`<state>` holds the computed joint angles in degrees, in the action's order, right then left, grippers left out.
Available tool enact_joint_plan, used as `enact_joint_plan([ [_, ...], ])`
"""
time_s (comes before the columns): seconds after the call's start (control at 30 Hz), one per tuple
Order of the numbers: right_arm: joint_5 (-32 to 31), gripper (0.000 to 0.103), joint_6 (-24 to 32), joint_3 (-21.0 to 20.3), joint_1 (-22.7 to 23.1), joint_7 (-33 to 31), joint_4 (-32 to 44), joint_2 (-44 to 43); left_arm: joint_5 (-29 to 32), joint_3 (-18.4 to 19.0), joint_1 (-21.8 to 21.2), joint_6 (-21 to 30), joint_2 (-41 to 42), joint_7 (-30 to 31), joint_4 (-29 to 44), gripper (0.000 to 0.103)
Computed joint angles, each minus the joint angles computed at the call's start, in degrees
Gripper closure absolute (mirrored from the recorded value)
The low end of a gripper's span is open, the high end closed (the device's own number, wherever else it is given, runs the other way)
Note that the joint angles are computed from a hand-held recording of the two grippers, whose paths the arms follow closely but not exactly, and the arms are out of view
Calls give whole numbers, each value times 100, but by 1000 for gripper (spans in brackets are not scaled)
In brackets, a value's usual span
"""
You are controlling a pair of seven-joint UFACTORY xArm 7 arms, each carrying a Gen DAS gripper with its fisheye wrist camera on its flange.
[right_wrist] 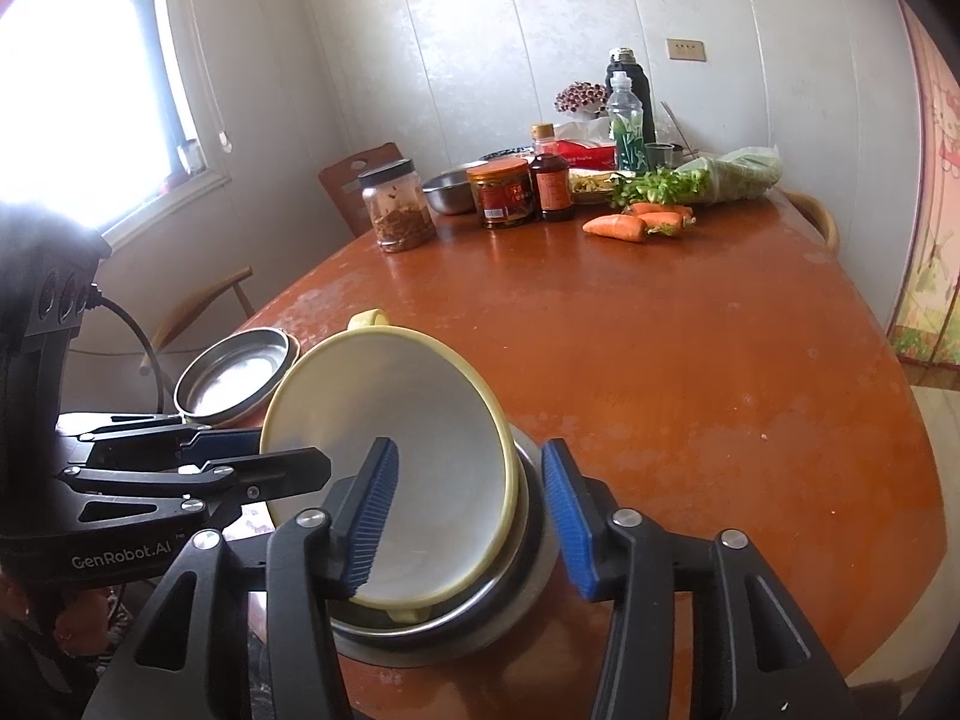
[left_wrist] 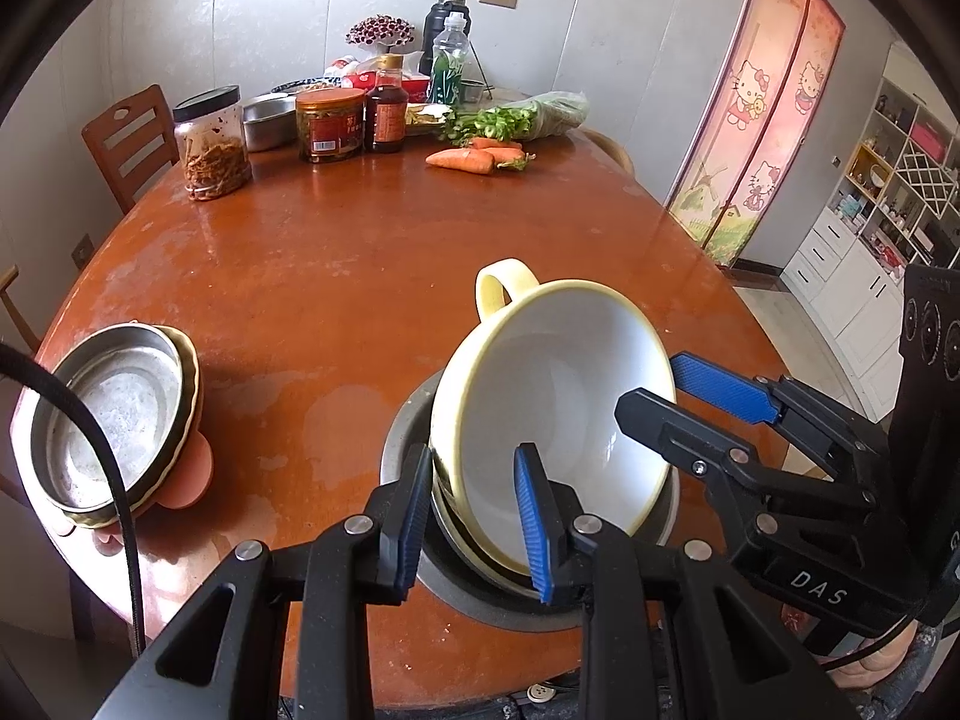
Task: Organize plates and bowls
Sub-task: 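Set the yellow-rimmed bowl inside the steel bowl and open the left tool, then grasp the steel basin rim with the left tool while the right tool grasps its rim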
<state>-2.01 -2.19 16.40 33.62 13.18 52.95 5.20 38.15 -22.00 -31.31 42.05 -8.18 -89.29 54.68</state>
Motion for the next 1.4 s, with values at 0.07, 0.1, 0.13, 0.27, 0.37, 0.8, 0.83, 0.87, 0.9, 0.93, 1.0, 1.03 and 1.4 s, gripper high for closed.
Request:
enact_joint_plan([
  [0.07,-35,47,-8,-26,25,38,10,7,5,-6,-4,14,3,-15,4,75],
  [0.1,-117,46,1,-92,82,113,24,14,4,-6,-7,25,4,-6,6,75],
  [0.13,-279,45,-10,-225,192,269,25,16,11,-6,-9,25,1,-6,4,75],
  [0.27,-875,42,11,-599,486,841,50,17,36,-12,0,4,-74,-41,-64,74],
  [0.37,-1257,40,35,-735,576,1213,89,29,62,-36,24,-10,-154,-79,-132,72],
  [0.8,-3094,35,195,-966,678,2884,274,-30,42,-217,132,141,-467,-103,-294,63],
  [0.83,-3165,35,182,-934,646,2944,267,-55,46,-242,139,172,-483,-118,-291,62],
  [0.87,-3249,35,187,-908,625,3021,275,-67,50,-260,145,201,-510,-126,-294,62],
  [0.9,-3351,33,193,-893,608,3111,275,-88,42,-278,145,225,-548,-134,-305,61],
  [0.93,-3527,32,230,-901,610,3271,288,-114,23,-291,146,239,-586,-136,-318,60],
  [1.0,-3869,31,300,-868,568,3584,321,-161,-18,-323,153,280,-648,-124,-338,60],
  [1.03,-3920,30,320,-807,508,3635,311,-194,-42,-345,155,314,-672,-123,-343,59],
  [1.4,-4230,26,439,-175,-196,4058,-2,-668,-347,-543,206,554,-1051,-204,-538,49],
])
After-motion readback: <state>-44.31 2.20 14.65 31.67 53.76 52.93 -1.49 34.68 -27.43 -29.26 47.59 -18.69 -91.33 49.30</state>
